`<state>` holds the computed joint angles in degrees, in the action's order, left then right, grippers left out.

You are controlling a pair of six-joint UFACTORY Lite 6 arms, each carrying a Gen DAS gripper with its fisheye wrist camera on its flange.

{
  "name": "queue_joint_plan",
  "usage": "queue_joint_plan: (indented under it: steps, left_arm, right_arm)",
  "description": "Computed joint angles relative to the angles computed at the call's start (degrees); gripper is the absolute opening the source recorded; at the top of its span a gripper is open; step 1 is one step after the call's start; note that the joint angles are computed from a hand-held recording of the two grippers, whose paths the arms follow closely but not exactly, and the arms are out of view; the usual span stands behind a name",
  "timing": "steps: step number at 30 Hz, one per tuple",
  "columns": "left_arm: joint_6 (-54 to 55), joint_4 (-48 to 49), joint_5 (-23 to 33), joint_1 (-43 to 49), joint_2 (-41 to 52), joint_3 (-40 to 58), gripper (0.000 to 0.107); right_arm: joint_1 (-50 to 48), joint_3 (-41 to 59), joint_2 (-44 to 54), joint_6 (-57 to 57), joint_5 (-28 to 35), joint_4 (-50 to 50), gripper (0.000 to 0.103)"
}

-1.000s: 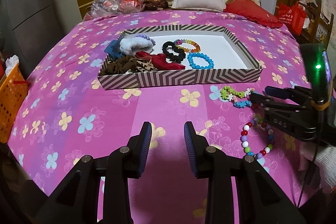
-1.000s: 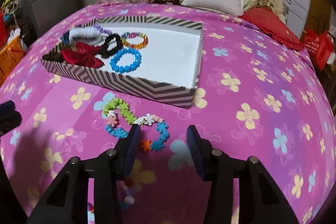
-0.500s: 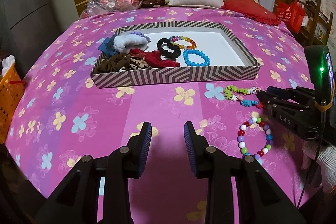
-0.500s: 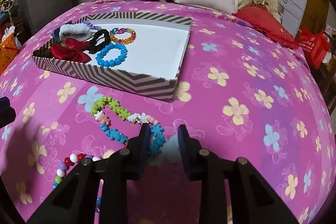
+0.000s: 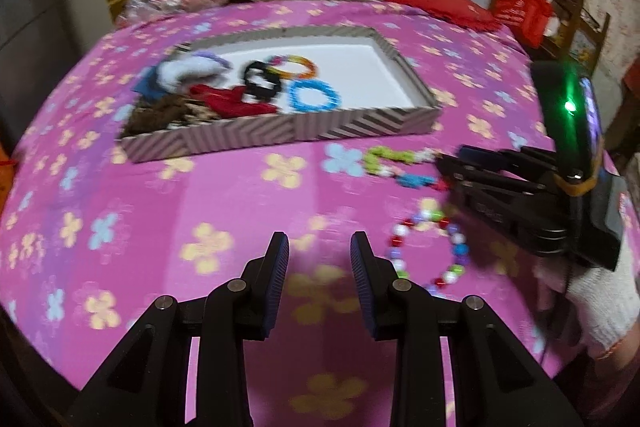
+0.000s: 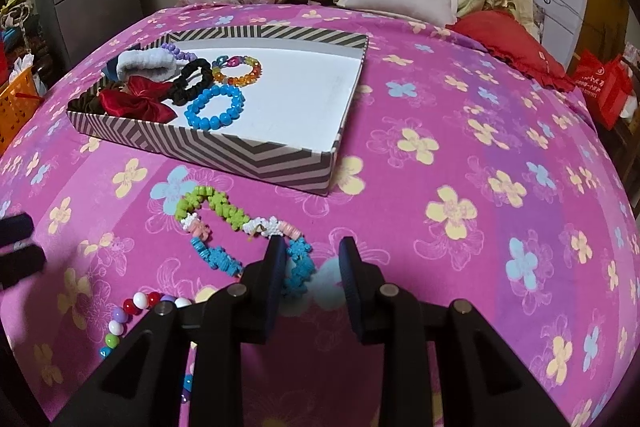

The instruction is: Organize jewelry

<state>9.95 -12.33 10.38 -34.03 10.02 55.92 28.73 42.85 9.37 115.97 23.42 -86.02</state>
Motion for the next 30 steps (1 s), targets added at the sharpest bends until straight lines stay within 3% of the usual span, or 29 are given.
queue_joint_plan:
  steps: [5,10,13,15,16,17,19,22,30]
  left_arm:
    - [5.54,-7.28,1.92,-3.12,3.77,2.99,0.035]
    - [-3.35,1.66,2.76,-6.39,9.34,6.76,0.035]
    - [-2.62,0.41,2.4,-6.39,11.28,8.11,0.035]
    - [3.69,-6.79,2.43,-5.41,11.96,8.81,0.027]
    - [7.19,-10.37,2.95,-4.81,12.45,9.39,0.014]
    - [8.65,-11.63,3.42,-4.37,13.04,10.22,0.013]
    - [14.26,-16.41,5.92,-2.9,13.74,11.84,0.012]
    - [15.34,-15.54,5.71,-1.67,11.68,11.42,0.012]
    - [17.77,-12.16,8.16,2.85,7.24,15.95,0.012]
  right_arm:
    - [-1.42,-0.86,-0.76,1.49,-1.4,-2.47,0.021]
    - [-3.47,-2.44,-2.23,5.02,-3.55,-6.67,0.014]
    - [-3.93,-2.65,-2.46,5.83,-4.13,-7.97,0.014]
    - [-3.92,-2.98,-2.87,6.84,-4.28,-9.15,0.014]
    - [-3.58,-3.16,-3.18,7.35,-3.82,-9.79,0.013]
    - [-3.17,-3.26,-3.43,7.1,-3.14,-9.66,0.013]
    - [-2.64,-3.37,-4.34,5.37,-2.47,-8.15,0.013]
    - [-2.13,-3.17,-6.74,0.95,-2.4,-4.37,0.013]
    - [1.09,2.9,-14.01,-24.14,2.01,14.61,0.013]
